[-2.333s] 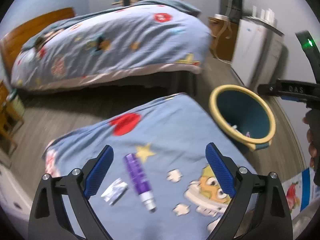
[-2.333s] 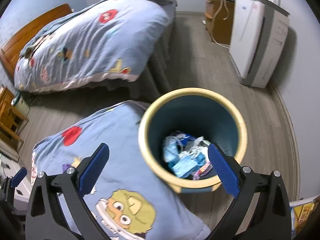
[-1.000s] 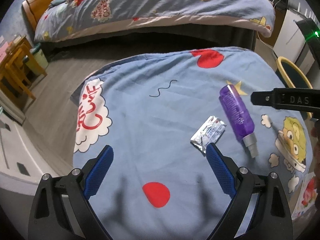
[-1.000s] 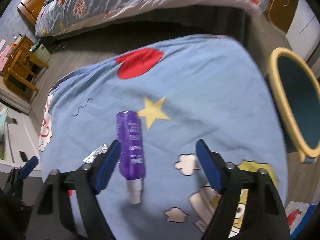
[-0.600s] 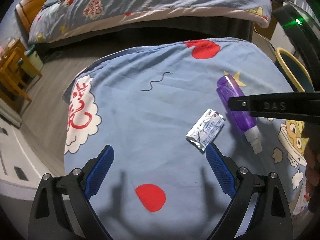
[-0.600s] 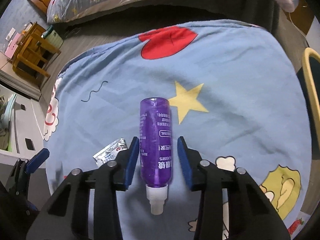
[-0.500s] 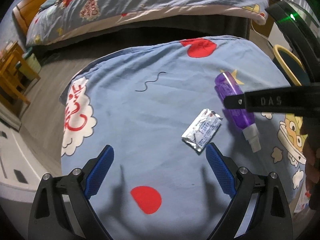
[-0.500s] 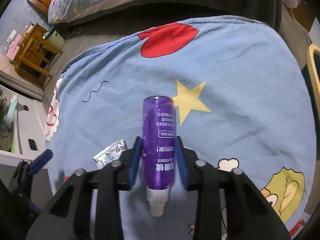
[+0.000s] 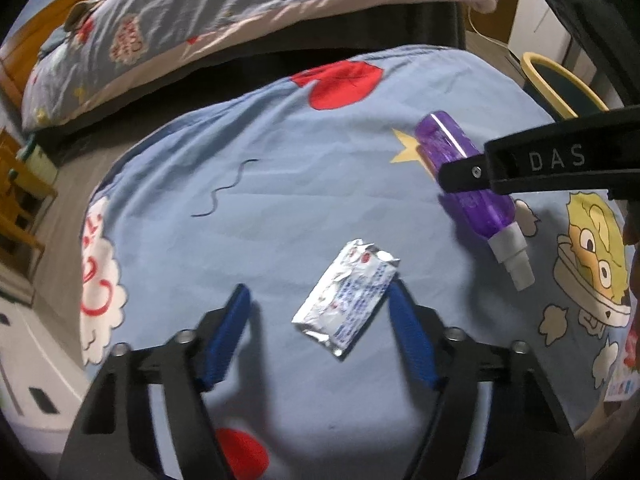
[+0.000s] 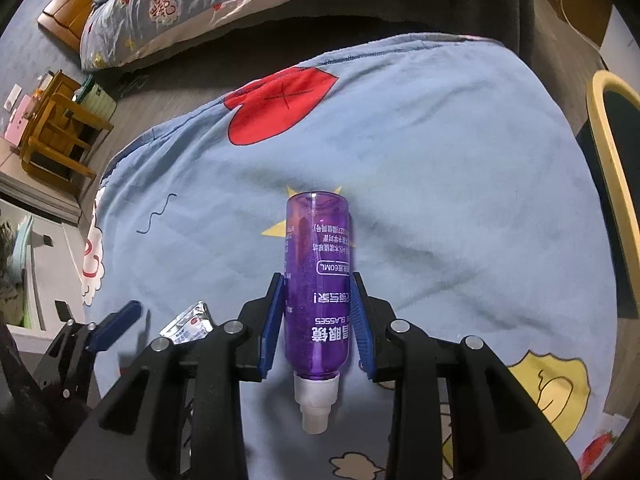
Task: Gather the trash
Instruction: 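Grasp the purple spray bottle with the right tool while the left tool grasps the silver sachet, then carry the spray bottle and sachet over the bin and open both tools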
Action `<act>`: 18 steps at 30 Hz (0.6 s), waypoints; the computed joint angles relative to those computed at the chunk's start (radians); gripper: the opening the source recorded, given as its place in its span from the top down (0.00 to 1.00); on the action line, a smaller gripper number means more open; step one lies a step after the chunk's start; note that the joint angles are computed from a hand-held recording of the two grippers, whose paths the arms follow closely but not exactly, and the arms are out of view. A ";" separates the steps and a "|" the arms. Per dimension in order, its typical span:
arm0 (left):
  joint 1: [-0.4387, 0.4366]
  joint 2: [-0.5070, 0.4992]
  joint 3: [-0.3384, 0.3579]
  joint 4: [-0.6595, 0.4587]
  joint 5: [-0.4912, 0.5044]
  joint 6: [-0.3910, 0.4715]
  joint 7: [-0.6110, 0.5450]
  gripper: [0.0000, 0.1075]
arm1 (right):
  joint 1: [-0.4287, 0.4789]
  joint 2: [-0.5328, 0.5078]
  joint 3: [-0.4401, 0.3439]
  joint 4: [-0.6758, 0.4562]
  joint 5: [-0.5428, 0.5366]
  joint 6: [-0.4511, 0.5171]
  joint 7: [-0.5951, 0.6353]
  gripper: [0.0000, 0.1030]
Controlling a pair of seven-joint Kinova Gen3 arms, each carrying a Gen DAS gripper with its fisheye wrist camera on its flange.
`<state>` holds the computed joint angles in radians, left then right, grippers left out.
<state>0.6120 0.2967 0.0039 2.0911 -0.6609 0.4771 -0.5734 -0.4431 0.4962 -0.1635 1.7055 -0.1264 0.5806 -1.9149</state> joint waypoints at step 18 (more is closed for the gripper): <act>0.006 -0.052 -0.007 -0.003 0.041 -0.051 -0.047 0.71 | 0.062 -0.083 0.011 0.053 -0.013 -0.034 0.019 0.69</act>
<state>0.6176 0.2449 -0.0030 2.0879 -0.6202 0.4263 -0.6201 -0.3807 0.4133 -0.1529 1.7589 -0.1398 0.5466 -1.8959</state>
